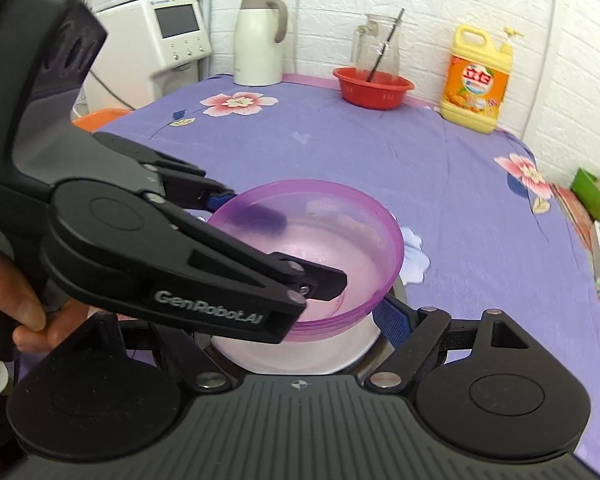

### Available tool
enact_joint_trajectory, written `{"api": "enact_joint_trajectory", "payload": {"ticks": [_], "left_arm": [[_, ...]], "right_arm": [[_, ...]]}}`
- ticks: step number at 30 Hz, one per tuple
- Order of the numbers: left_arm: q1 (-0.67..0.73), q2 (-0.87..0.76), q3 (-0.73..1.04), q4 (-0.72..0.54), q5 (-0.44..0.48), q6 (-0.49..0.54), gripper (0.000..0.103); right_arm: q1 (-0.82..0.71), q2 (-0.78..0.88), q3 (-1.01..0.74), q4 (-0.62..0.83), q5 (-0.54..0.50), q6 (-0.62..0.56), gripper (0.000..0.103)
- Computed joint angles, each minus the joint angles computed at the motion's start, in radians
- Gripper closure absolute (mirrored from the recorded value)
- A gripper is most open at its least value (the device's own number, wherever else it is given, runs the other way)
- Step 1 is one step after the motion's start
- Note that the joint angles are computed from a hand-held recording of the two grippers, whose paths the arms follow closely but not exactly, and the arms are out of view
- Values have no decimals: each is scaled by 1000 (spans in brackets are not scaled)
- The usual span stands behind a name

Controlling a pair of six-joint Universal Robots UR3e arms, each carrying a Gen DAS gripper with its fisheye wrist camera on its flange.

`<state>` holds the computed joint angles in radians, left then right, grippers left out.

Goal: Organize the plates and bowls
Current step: 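Lift the pink bowl with both tools and lower it into the white bowl, then hold the pink bowl with both tools and press it down into the white bowl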

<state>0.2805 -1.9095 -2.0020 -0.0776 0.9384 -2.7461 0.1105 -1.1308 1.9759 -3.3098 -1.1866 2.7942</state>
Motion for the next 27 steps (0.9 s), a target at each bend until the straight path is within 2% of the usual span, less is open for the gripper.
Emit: {"api": "enact_joint_trajectory", "payload": {"ticks": [4,9,11,15,19,21,27], "left_arm": [[17,13,-3,-29,-34,3,27],[50,55,-38,-53,-70,14,20],[86,85,-79,-46,-112,14,14],[136,115,-113,-54,-164,-1,13],[157,116,-116,-47,-181,-50,13],[162,117,-123,-41,-177,-62,12],[184,114,-138,-52,-166,-42,10]], "right_arm": [[-37,-17,58,-26,31,3,0],[-100,-50,147,-60,107,40,0],[-145,-80,205,-60,169,51,0],[-235,-122,325,-144,288,108,0],[-218,-92,333,-291,231,187,0],[-185,-65,287,-292,177,196,0],[-155,-1,204,-236,114,174,0]]}}
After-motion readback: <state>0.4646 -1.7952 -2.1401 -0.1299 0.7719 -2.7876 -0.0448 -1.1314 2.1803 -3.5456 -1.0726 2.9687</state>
